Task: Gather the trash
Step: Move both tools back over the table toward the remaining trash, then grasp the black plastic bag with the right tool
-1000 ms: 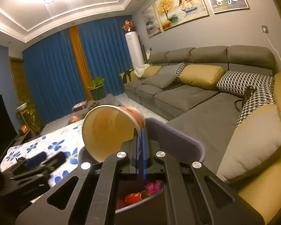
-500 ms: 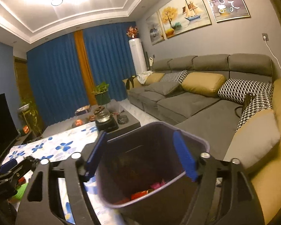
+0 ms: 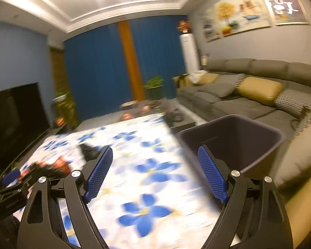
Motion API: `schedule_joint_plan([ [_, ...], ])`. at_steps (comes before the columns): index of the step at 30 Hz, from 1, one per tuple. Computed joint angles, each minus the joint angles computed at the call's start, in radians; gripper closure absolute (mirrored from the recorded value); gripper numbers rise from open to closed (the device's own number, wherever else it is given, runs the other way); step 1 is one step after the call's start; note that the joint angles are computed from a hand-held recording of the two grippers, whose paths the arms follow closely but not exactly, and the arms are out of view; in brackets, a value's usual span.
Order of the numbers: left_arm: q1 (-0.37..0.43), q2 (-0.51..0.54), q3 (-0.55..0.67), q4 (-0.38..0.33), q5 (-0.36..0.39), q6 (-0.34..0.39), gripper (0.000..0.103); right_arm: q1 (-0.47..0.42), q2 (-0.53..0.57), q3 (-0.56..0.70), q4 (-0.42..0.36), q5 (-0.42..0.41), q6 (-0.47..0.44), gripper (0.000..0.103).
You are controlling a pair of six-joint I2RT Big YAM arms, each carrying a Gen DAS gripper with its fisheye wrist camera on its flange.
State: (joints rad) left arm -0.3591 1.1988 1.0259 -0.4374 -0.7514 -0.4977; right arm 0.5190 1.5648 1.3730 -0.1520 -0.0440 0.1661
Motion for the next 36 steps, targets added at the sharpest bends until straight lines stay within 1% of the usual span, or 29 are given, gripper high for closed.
schedule_joint_plan([
  [3,0.018,-0.068,-0.049,-0.046,-0.046,-0.039,0.006,0.053,0.006,0.001,-0.013,-0.024,-0.02,0.021],
  [5,0.041,-0.118,-0.081,-0.077,-0.054,-0.07,0.006,0.09,0.014,0.005,-0.021,-0.038,-0.025,0.021],
  [7,0.052,-0.166,-0.109,-0.106,-0.081,-0.098,0.006,0.134,0.025,0.015,-0.031,-0.046,-0.037,0.021],
  [8,0.054,-0.184,-0.124,-0.11,-0.087,-0.103,0.006,0.152,0.029,0.018,-0.031,-0.044,-0.046,0.021],
  [12,0.082,-0.257,-0.174,-0.145,-0.106,-0.128,0.006,0.22,0.048,0.034,-0.032,-0.036,-0.08,0.021],
  [17,0.141,-0.333,-0.231,-0.163,-0.092,-0.142,0.006,0.269,0.097,0.087,-0.053,-0.033,-0.112,0.021],
  [21,0.187,-0.362,-0.257,-0.157,-0.072,-0.13,0.006,0.298,0.159,0.157,-0.084,-0.019,-0.12,0.021],
  [26,0.235,-0.365,-0.273,-0.132,-0.047,-0.108,0.006,0.312,0.216,0.229,-0.113,-0.009,-0.12,0.025],
  [32,0.291,-0.361,-0.285,-0.066,-0.007,-0.057,0.006,0.32,0.271,0.304,-0.153,-0.013,-0.119,0.037],
  [34,0.304,-0.356,-0.287,-0.047,0.008,-0.042,0.006,0.321,0.29,0.327,-0.169,-0.02,-0.122,0.046],
  [35,0.311,-0.354,-0.287,-0.04,0.014,-0.039,0.006,0.322,0.299,0.338,-0.178,-0.023,-0.125,0.048],
  [36,0.318,-0.352,-0.289,-0.033,0.022,-0.035,0.006,0.322,0.306,0.345,-0.187,-0.027,-0.128,0.054],
])
